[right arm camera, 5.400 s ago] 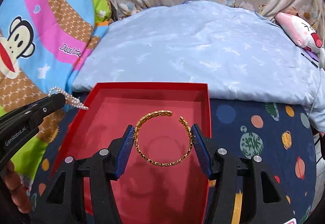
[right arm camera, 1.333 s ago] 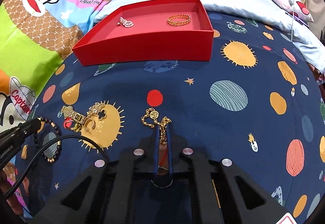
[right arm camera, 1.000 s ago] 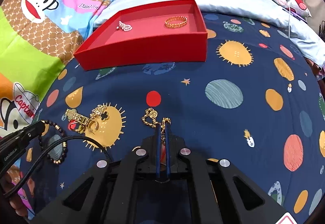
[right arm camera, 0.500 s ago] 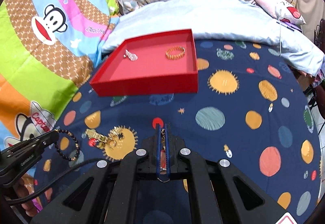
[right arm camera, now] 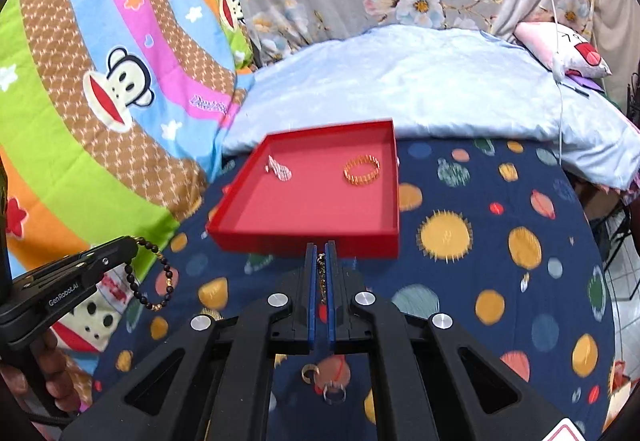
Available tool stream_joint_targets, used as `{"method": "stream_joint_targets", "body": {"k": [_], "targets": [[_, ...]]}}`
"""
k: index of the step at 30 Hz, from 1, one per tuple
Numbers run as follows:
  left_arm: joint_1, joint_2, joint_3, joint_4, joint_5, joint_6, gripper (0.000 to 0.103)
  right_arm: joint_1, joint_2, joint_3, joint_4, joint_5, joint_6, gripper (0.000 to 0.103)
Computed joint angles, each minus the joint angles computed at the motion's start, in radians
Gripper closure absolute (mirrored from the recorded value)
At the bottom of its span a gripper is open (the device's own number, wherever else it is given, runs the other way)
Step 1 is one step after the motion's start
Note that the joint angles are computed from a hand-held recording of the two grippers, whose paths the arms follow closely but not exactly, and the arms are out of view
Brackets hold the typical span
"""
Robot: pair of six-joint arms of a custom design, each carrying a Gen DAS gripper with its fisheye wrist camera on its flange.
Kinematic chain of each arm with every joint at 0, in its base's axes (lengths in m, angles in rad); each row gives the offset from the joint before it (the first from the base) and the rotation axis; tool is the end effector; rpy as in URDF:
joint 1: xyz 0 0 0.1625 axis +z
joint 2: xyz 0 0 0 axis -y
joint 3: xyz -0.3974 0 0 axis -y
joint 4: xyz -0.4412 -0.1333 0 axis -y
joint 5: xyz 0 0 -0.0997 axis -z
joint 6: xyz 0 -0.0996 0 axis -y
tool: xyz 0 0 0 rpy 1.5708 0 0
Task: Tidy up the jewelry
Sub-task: 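Carry the bead bracelet with the left tool while the right tool carries the gold pendant to the tray, then release the bead bracelet from the left tool while the right tool drops the pendant in the tray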
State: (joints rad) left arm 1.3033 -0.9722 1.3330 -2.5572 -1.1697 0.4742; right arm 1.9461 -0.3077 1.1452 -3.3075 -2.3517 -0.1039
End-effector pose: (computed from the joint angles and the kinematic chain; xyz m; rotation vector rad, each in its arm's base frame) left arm -0.0378 -0.7893 0.3191 0.7767 2.4654 -0.7756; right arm 0.3489 -0.7132 -0.0109 0.0988 -2.2685 1.1889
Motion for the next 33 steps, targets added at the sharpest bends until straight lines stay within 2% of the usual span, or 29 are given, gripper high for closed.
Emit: {"method": "stream_joint_targets", "body": {"k": [5, 14, 23, 33], "targets": [[-0.023, 0.072, -0.12, 0.025, -0.046, 0.011, 0.096, -0.011, 0.018, -0.093, 0.016, 0.032, -0.045, 0.1], [-0.051, 0.26, -0.375, 0.036, -0.052, 0.065, 0.096, -0.05, 0.112, -0.33, 0.149, 0.056, -0.087, 0.1], [-0.032, 0.473, -0.645, 0.194, -0.012, 0.037, 0.096, -0.111, 0.193, -0.497, 0.337, 0.113, -0.003, 0.1], [-0.016, 0.603, -0.825, 0.265, 0.039, 0.033, 0.096, -0.136, 0.301, -0.684, 0.462, 0.091, 0.015, 0.1]]}}
